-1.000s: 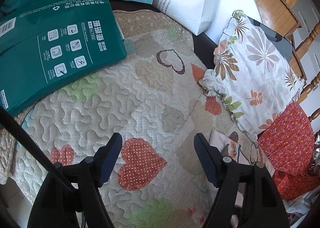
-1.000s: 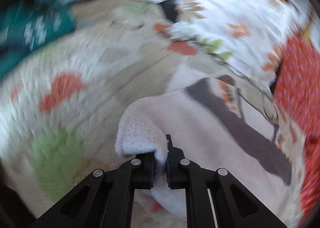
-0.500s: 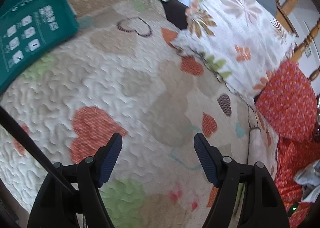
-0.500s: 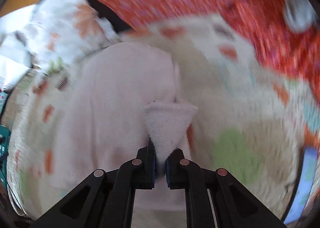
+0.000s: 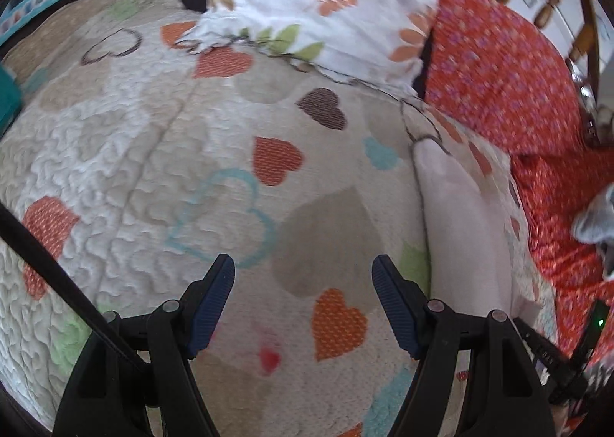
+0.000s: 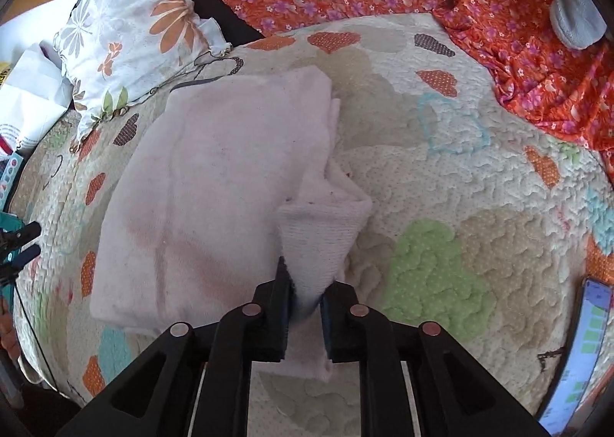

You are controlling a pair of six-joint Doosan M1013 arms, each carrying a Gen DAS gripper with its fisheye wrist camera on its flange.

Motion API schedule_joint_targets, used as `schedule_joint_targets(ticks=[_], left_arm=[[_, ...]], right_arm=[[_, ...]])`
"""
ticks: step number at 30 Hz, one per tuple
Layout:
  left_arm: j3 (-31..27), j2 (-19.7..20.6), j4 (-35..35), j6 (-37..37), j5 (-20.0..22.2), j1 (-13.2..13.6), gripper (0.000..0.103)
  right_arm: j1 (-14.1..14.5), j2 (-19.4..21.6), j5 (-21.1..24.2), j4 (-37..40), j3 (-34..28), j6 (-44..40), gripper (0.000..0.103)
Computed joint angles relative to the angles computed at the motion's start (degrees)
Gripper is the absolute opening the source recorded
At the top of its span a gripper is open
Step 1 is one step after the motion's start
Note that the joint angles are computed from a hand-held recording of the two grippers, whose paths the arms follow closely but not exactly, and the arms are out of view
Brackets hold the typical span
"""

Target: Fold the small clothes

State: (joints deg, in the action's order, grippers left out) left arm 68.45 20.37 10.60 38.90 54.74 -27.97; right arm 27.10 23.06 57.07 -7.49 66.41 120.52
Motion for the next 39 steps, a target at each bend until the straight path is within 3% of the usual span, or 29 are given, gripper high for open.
schedule_joint_targets(ticks=[6,10,13,18,22,27,29,30,31,32,34,39], left_arm=[[-2.63,2.01,-0.48,3.59,0.8,-1.46,0.073],[-3.81,3.25,-3.21,5.91,0.73,-1.66,0.073],[-4.43,4.16,-7.29,7.9,-0.49,-1.54,0.074],[-6.55,6.59,-16.31,14.49,-2.22,-1.16,0.077],[-9.83,9.29,-22.22,19.94,-4.09,-1.02,0.088],[-14.05,12.68,-27.95,23.72,-2.58,-0.78,0.09],[-14.77,13.84,-32.37,24.19,-2.11,-0.33,0.089],[-14.86,13.96,-32.36,23.61,-2.5,-0.33,0.085],[-15.19,14.06,-32.85,23.85,-2.44,-0.26,0.055],[-16.32,14.48,-34.59,24.71,-1.13,0.05,0.044],[-16.11,13.61,-34.7,24.64,-2.34,0.23,0.039],[-15.48,11.08,-31.64,23.54,-4.17,0.48,0.039]], right_arm=[[-0.8,-1.96,1.45,-0.77,0.95,2.4,0.035],[-2.46,-2.42,-1.56,1.52,0.46,3.86,0.057],[-4.74,-0.44,-4.62,10.1,-1.71,0.49,0.06],[-6.58,4.97,-4.43,14.88,-6.9,-1.6,0.06],[-8.67,7.78,-5.8,24.65,-8.67,-4.47,0.06],[-9.38,11.06,-4.88,30.82,-11.72,-9.62,0.062],[-9.11,12.04,-4.83,30.13,-13.2,-10.84,0.06],[-9.11,12.22,-4.72,30.17,-13.57,-10.91,0.048],[-9.1,12.77,-4.22,31.23,-14.6,-11.18,0.034],[-8.96,13.1,-3.83,30.95,-15.44,-10.78,0.032],[-8.21,13.13,-4.42,29.53,-16.71,-10.87,0.024],[-7.98,11.65,-10.27,36.82,-16.87,-17.0,0.018]])
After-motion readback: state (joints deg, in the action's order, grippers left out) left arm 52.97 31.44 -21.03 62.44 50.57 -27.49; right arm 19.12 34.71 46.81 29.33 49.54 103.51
